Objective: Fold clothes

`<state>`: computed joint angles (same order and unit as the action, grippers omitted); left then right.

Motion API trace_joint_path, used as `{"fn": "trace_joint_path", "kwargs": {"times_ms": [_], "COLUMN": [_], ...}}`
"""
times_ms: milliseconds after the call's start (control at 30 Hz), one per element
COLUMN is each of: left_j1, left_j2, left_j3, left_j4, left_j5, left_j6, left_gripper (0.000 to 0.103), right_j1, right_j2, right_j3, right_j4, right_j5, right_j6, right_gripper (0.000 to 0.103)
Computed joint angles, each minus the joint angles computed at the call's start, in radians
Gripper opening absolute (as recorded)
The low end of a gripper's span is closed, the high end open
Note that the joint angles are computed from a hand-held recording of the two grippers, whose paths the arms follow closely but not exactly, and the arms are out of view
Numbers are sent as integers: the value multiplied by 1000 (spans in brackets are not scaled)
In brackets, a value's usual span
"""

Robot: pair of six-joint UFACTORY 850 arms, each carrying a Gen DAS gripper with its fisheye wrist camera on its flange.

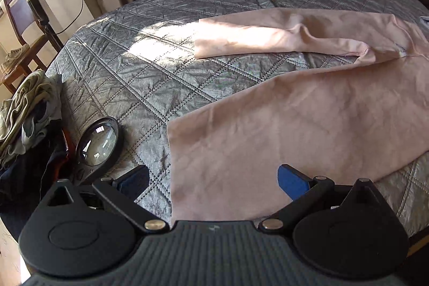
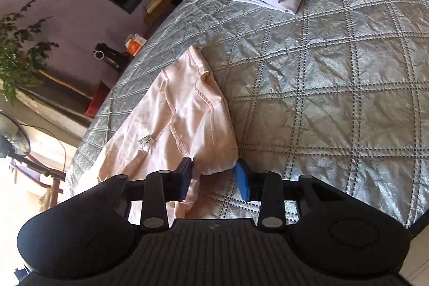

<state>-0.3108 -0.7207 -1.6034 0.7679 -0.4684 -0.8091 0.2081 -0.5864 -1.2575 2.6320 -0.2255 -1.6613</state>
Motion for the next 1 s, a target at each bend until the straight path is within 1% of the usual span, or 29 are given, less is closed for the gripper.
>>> {"fn": "trace_joint_path", "kwargs": {"times_ms": [33, 100, 200, 300, 367, 433, 500, 600, 700, 733, 800, 833, 867, 900, 933, 967, 1000], "left_j1": [-2, -8, -22, -42, -58, -78, -93, -104, -96, -94, -92, -91, -89, -81, -72, -62, -60], "left_j2": [6, 19, 46, 58, 62, 82, 92, 85, 79, 79, 80, 77, 73, 74, 78, 83, 79], "left_j3": [10, 31, 72, 99, 114, 151, 173, 180, 173, 172, 170, 165, 159, 159, 169, 179, 174], "left_j4": [12, 42, 101, 117, 167, 285, 373, 472, 493, 507, 524, 519, 507, 496, 526, 561, 553], "left_j5": [7, 22, 58, 75, 68, 84, 92, 79, 88, 80, 65, 47, 36, 48, 73, 97, 93], "left_j6": [-4, -16, -44, -29, -55, -134, -170, -209, -198, -201, -205, -200, -186, -172, -195, -222, -214], "left_gripper": [102, 102, 102, 102, 102, 102, 102, 103, 103, 103, 95, 83, 76, 77, 80, 87, 91], "right_j1": [3, 7, 9, 12, 8, 4, 3, 6, 6, 5, 2, 1, 0, -1, -1, -1, 0], "right_j2": [-7, -16, -15, -5, 0, -1, -3, 3, 8, 9, 11, 10, 10, 10, 10, 9, 9], "right_j3": [-9, -17, -14, -15, -16, -24, -38, -46, -42, -38, -31, -30, -30, -29, -30, -30, -29], "right_j4": [-25, 0, 74, 76, 79, 71, 53, 62, 73, 72, 69, 57, 46, 35, 24, 16, 12], "right_j5": [5, 0, -35, -69, -106, -123, -118, -97, -96, -97, -97, -95, -93, -91, -86, -83, -82], "right_j6": [23, 6, -51, -20, 27, 62, 77, 36, 20, 22, 27, 31, 35, 38, 39, 40, 42], "right_gripper": [37, 34, 30, 29, 29, 29, 29, 29, 29, 29, 29, 29, 29, 29, 29, 29, 29]}}
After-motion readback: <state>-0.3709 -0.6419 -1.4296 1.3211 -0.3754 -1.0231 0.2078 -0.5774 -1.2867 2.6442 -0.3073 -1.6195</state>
